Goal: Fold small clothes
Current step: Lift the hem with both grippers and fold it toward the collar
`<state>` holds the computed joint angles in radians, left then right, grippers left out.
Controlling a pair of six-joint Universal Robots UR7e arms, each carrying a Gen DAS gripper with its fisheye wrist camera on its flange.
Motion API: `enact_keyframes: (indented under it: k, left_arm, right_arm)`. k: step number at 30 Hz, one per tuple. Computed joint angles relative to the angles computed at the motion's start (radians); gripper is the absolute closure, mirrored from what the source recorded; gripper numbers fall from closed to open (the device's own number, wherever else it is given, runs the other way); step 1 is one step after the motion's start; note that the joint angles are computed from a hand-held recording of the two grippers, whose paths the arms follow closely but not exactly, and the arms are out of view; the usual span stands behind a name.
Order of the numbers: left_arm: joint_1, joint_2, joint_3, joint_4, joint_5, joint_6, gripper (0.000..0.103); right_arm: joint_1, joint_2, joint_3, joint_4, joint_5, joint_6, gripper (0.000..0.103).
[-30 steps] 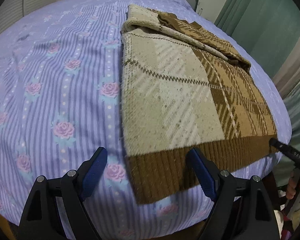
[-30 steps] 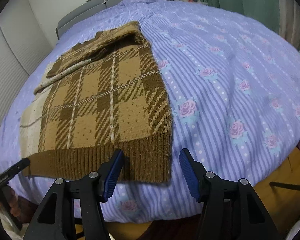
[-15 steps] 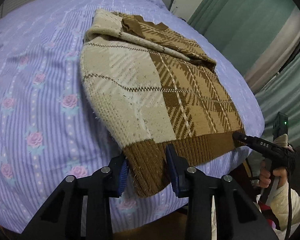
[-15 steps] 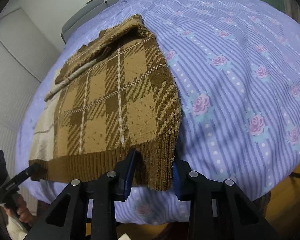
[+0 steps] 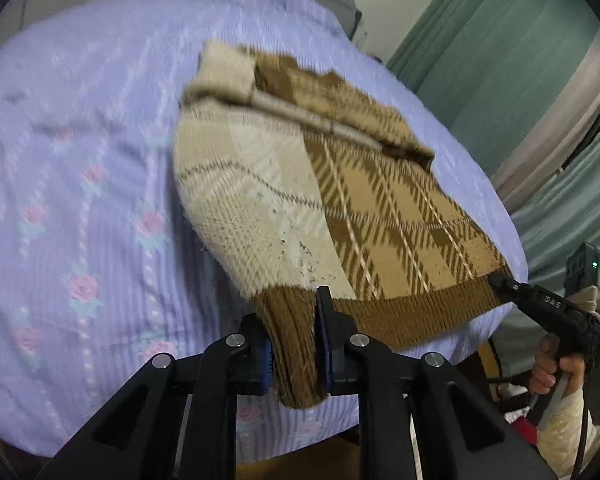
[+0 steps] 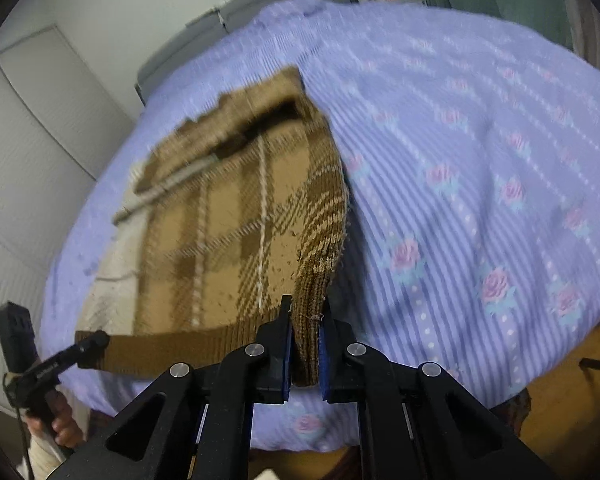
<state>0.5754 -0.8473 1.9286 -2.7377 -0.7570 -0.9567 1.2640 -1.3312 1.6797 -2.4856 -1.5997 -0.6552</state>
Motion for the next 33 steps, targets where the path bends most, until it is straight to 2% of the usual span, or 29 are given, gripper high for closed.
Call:
enact_keyframes:
  k: [6, 13, 19, 22, 25, 29, 33]
  left_arm:
    - [-0.043, -0.026, -0.011, -0.011, 0.085, -0.018, 0.087]
    - [-0.028, -0.019, -0.088, -0.025, 0.166, 0.011, 0.087]
    - [0.014, 0.014, -0.212, -0.057, 0.243, 0.153, 0.087]
    - [0.049, 0.039, -0.293, -0.049, 0.256, 0.209, 0.087]
    - [0.091, 0.072, -0.386, -0.051, 0.252, 0.272, 0.087]
    - [0.154, 0.118, -0.514, -0.004, 0.229, 0.327, 0.087]
    - [0.219, 0.159, -0.618, 0.099, 0.191, 0.293, 0.087]
  right_arm:
    - [0.007, -0.05, 0.004, 0.008, 0.111, 0.032, 0.093]
    - [0.044, -0.018, -0.059, -0.008, 0.198, 0.091, 0.093]
    - [0.102, 0.059, -0.141, -0.103, 0.248, 0.156, 0.093]
    - [0.131, 0.119, -0.212, -0.126, 0.249, 0.208, 0.093]
    - [0.168, 0.206, -0.313, -0.148, 0.212, 0.235, 0.093]
    - [0.213, 0.331, -0.484, -0.105, 0.154, 0.236, 0.093]
    - [0.24, 0.467, -0.686, -0.003, 0.101, 0.247, 0.093]
